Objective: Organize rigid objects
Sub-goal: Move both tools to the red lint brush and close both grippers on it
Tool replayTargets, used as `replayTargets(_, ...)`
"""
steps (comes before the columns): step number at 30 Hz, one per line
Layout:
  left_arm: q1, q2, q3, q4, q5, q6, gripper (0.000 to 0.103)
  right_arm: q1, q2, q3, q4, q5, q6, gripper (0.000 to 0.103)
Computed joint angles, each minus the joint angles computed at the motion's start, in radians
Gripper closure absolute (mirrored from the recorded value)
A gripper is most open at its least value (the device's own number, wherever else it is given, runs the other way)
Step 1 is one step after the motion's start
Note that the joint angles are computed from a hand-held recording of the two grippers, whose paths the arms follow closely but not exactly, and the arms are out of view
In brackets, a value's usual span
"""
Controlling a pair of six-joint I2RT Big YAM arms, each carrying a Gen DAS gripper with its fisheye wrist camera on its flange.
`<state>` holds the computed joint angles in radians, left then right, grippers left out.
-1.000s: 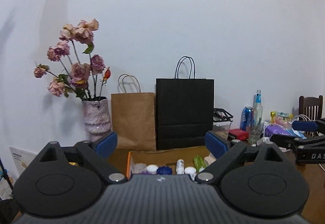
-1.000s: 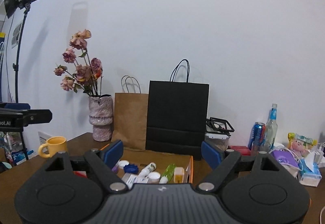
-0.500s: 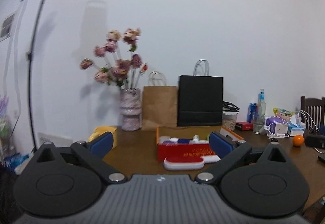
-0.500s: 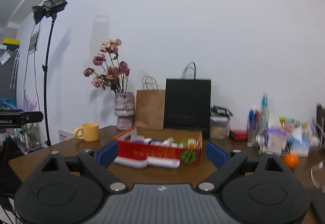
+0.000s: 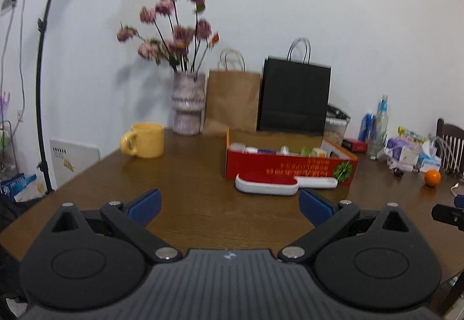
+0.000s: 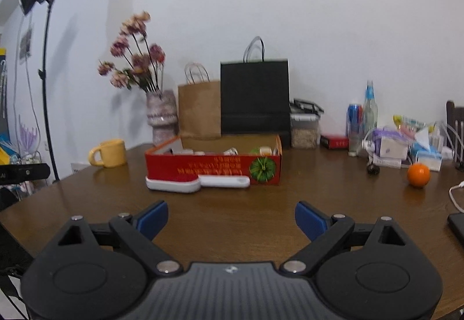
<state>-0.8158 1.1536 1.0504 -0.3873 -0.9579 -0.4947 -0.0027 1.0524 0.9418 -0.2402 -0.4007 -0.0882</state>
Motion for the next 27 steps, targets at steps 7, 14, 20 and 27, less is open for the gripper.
replayTargets(7, 0.187, 0.139, 0.135, -0.028, 0.242, 0.087, 0.0, 0.035, 0.226, 0.187, -0.032, 0.04, 0.022, 0.011)
replayTargets(14, 0.368, 0.359, 0.323, -0.017, 0.437, 0.15, 0.0, 0.078, 0.564, 0.549, -0.151, 0.061, 0.03, 0.03)
replayTargets(20, 0.456, 0.5, 0.463, -0.063, 0.608, 0.14, 0.0, 0.096, 0.813, 0.86, -0.33, 0.045, 0.072, 0.052)
replayTargets(27, 0.492, 0.523, 0.442, 0.011, 0.754, 0.075, 0.026, 0.114, 0.891, 0.948, -0.39, 0.067, 0.011, 0.077)
